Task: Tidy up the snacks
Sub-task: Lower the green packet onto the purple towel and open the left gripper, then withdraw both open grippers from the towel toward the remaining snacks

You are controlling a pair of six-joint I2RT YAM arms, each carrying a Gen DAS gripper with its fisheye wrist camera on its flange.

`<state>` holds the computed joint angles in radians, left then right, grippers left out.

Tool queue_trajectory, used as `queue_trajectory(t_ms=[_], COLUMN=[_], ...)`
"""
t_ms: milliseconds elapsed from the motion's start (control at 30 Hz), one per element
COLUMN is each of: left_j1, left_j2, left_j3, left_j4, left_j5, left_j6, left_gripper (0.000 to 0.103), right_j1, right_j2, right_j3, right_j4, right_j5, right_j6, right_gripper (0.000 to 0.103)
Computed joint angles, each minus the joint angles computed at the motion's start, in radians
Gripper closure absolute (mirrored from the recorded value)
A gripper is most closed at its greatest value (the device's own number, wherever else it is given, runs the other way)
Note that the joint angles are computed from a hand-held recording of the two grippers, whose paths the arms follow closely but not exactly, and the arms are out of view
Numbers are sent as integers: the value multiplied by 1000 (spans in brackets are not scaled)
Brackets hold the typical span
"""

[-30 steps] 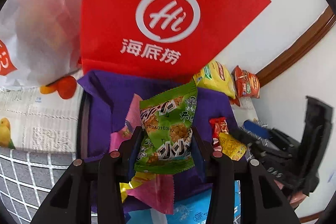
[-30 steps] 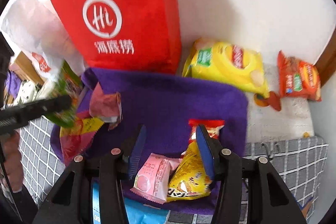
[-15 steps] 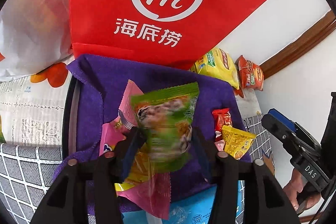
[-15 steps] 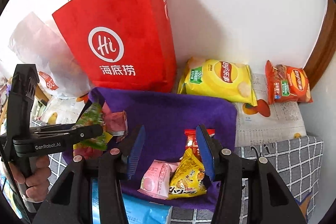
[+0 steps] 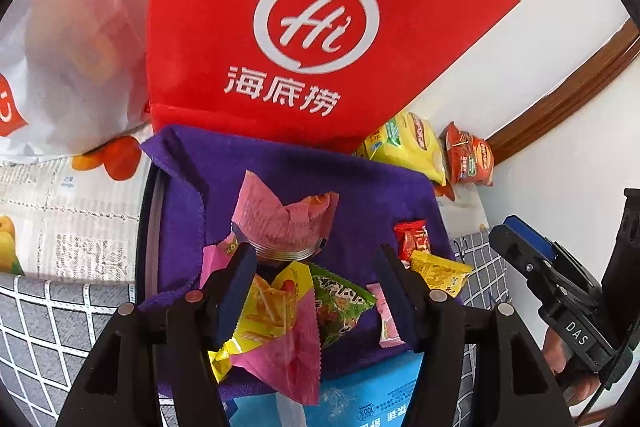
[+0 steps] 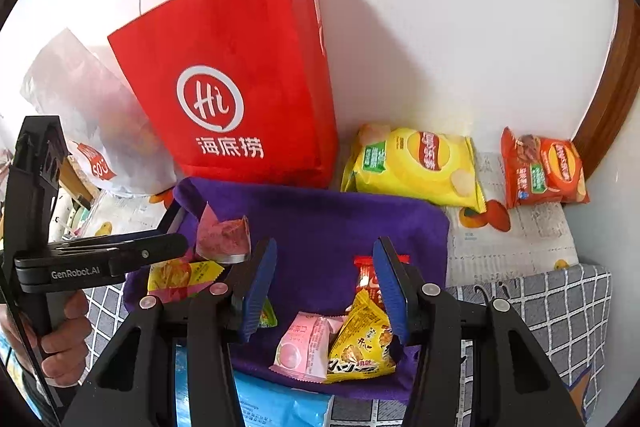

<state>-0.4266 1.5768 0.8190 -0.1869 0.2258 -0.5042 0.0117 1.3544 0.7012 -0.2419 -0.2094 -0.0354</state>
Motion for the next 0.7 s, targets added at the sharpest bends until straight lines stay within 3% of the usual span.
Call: queue_trajectory(t_ms=[200,367,700], left_j1=[0,-11,-36], left_j2=[-32,-79,-230], left_j3=[-6,-12,-33], left_j4=[-11,-32,-78], left_j5=[5,1,-27], left_j6=[3,8,26], left_gripper=[43,43,43], right_j1=[3,41,112], right_j2=[-72,-118,-341], right_j3=[-39,-57,-129], right_j4=[36,51,-59], right_j5=[-14,51,133], right_j6=[14,38,46], right_gripper=[53,53,53])
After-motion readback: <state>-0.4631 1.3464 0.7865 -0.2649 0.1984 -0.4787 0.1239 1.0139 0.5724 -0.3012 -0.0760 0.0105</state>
